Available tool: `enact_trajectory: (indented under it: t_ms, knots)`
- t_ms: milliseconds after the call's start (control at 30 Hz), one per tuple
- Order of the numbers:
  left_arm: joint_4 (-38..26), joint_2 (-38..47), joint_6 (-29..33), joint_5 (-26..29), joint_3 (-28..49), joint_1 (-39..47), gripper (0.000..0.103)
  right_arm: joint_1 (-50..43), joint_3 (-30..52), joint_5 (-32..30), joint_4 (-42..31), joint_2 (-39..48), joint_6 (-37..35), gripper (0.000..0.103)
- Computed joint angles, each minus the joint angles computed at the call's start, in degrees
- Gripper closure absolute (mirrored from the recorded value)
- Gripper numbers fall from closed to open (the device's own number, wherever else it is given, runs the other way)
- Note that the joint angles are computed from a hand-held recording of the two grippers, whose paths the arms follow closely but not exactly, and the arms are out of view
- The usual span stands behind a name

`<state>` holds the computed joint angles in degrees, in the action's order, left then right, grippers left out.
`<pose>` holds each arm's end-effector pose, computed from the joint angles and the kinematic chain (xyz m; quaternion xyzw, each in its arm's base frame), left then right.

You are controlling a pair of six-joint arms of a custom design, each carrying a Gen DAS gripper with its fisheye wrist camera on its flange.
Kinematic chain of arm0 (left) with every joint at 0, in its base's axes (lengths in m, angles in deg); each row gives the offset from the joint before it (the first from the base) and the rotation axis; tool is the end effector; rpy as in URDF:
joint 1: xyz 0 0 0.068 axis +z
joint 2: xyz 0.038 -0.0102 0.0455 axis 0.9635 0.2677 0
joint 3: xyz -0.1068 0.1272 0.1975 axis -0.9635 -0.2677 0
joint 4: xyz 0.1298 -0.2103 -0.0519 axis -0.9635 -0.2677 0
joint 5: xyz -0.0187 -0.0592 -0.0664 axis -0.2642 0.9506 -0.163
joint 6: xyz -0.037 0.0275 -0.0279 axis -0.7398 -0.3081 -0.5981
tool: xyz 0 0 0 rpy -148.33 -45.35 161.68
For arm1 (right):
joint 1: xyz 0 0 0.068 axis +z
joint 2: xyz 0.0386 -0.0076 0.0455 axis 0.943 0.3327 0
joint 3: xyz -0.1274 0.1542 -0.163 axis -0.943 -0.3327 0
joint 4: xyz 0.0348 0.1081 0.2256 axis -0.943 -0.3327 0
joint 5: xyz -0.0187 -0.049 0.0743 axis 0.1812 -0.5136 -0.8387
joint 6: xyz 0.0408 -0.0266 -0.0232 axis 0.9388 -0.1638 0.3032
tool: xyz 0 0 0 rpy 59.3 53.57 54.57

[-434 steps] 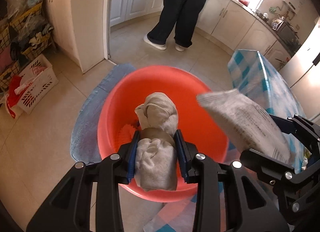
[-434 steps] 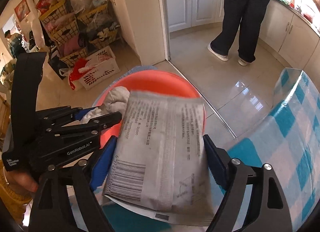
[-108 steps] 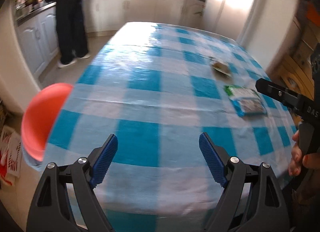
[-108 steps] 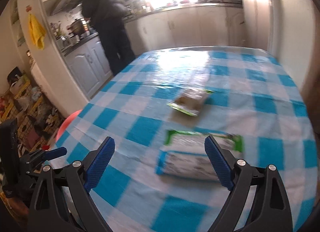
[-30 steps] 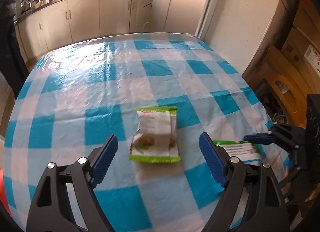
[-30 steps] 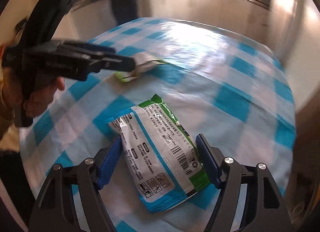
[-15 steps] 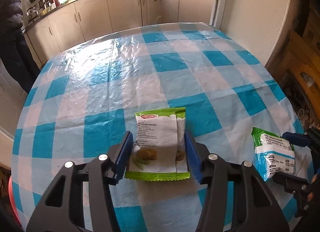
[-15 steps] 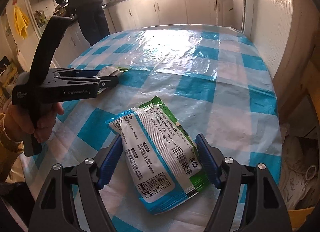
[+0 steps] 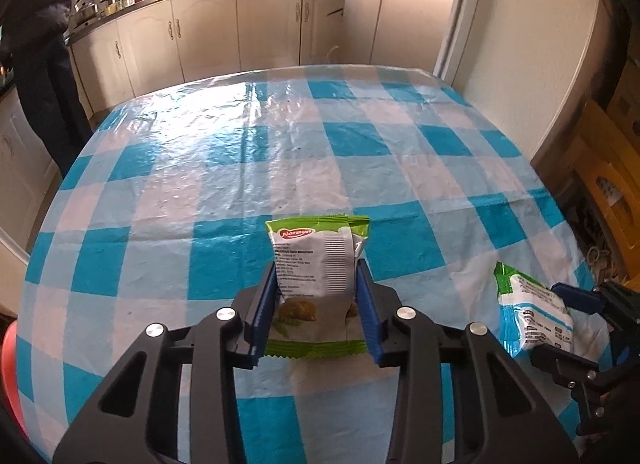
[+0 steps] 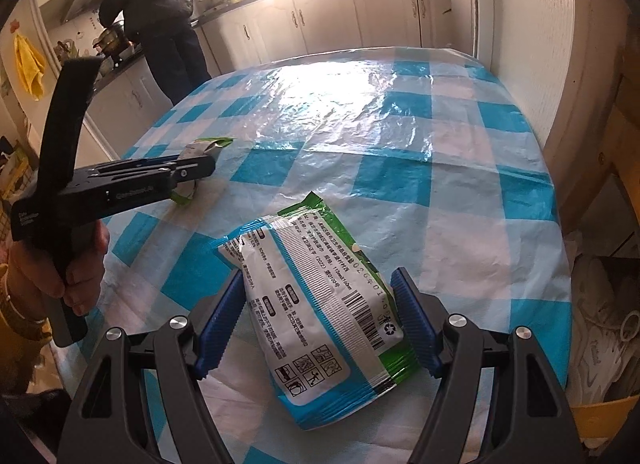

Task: Collect trash
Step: 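Lift both bags and carry them to the red bucket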

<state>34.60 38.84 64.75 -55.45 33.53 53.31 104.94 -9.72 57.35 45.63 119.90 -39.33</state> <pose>0.3048 -0.1162 0.2030 0.0873 0.9393 -0.0657 0.3252 0.2256 0.1533 0.1981 -0.1030 0.9369 0.1477 0.2996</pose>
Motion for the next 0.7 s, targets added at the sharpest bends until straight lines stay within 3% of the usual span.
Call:
enact_trajectory:
  t_ms: [700]
  knots:
    - [-2.6,-18.9,2.1,8.1,-10.6,10.3,0.064,5.5,6.5,2.7,-3.2,3.1,6.3,0.029]
